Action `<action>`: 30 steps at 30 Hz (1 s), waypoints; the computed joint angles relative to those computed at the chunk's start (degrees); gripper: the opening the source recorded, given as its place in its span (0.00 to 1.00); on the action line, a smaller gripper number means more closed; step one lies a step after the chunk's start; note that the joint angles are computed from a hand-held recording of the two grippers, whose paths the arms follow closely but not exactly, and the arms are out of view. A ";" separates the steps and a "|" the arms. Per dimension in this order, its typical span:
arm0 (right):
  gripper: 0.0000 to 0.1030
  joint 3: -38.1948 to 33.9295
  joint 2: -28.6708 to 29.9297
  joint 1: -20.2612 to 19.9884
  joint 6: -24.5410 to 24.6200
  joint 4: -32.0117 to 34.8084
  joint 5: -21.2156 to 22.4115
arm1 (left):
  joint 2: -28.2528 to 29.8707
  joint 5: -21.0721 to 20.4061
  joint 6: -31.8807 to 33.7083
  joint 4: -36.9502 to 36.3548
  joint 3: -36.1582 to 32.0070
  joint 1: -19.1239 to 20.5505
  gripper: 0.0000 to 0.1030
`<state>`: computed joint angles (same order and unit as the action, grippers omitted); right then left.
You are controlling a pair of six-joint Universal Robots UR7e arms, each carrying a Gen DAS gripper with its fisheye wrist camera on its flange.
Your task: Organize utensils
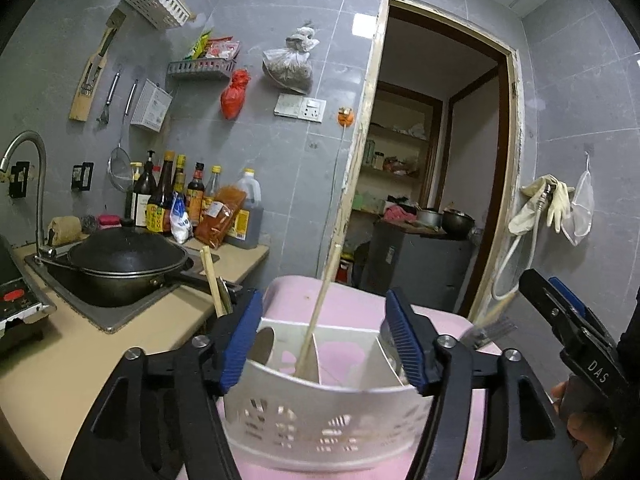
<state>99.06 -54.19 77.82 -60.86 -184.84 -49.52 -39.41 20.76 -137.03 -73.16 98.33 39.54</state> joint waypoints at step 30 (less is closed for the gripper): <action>1.00 17.84 -18.56 -10.56 -6.16 -0.54 -4.66 | 6.75 -13.63 3.26 -7.48 4.21 -11.18 0.88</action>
<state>116.90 -72.75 67.26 -67.01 -185.38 -54.18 -32.66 7.13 -133.77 -80.64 102.55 28.37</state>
